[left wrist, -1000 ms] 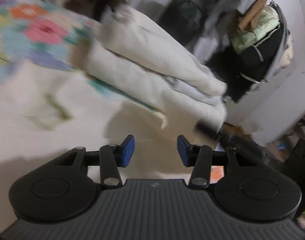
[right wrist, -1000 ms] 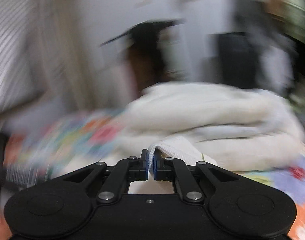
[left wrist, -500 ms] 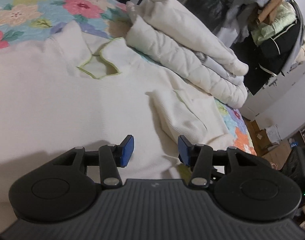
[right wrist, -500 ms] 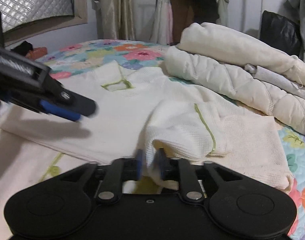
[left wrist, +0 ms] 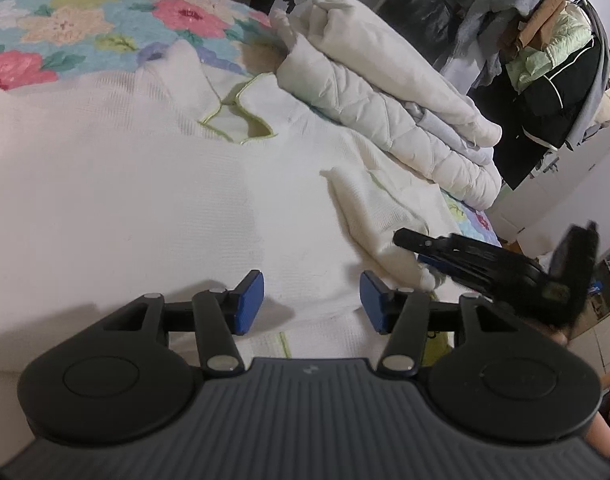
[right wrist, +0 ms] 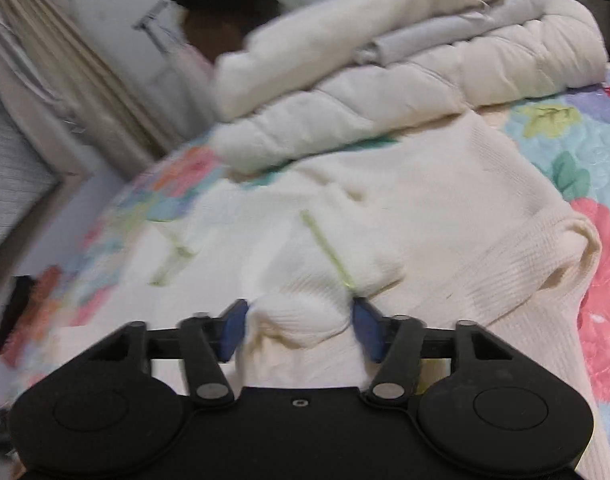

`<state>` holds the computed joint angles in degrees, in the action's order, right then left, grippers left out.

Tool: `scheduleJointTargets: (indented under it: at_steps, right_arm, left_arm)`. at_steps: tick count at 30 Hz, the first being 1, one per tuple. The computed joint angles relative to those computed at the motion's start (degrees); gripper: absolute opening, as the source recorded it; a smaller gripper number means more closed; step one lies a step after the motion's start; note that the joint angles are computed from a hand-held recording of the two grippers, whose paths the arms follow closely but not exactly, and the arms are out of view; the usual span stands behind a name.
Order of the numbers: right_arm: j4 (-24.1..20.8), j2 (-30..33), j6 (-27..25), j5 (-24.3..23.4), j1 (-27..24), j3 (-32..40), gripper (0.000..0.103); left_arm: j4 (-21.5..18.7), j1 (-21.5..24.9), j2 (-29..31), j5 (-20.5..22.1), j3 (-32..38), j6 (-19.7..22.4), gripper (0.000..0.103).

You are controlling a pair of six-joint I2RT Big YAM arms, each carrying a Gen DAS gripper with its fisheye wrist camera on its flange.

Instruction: Fold clothes

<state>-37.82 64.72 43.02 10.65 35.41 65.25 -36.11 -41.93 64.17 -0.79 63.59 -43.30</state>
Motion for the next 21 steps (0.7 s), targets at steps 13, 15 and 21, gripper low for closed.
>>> scheduleJointTargets:
  at_steps: [13, 15, 21]
  right_arm:
    - [2.57, 5.48, -28.28, 4.97, 14.02, 5.76, 0.004]
    - [0.21, 7.47, -31.16, 5.8, 15.73, 6.68, 0.004]
    - [-2.63, 6.24, -27.34, 6.11, 17.23, 5.55, 0.008]
  left_arm:
    - [8.06, 4.5, -4.81, 4.61, -5.47, -3.34, 0.055]
    - [8.29, 4.67, -4.76, 5.18, -5.97, -4.36, 0.056]
    - [8.14, 4.98, -3.67, 6.9, -6.21, -5.19, 0.061]
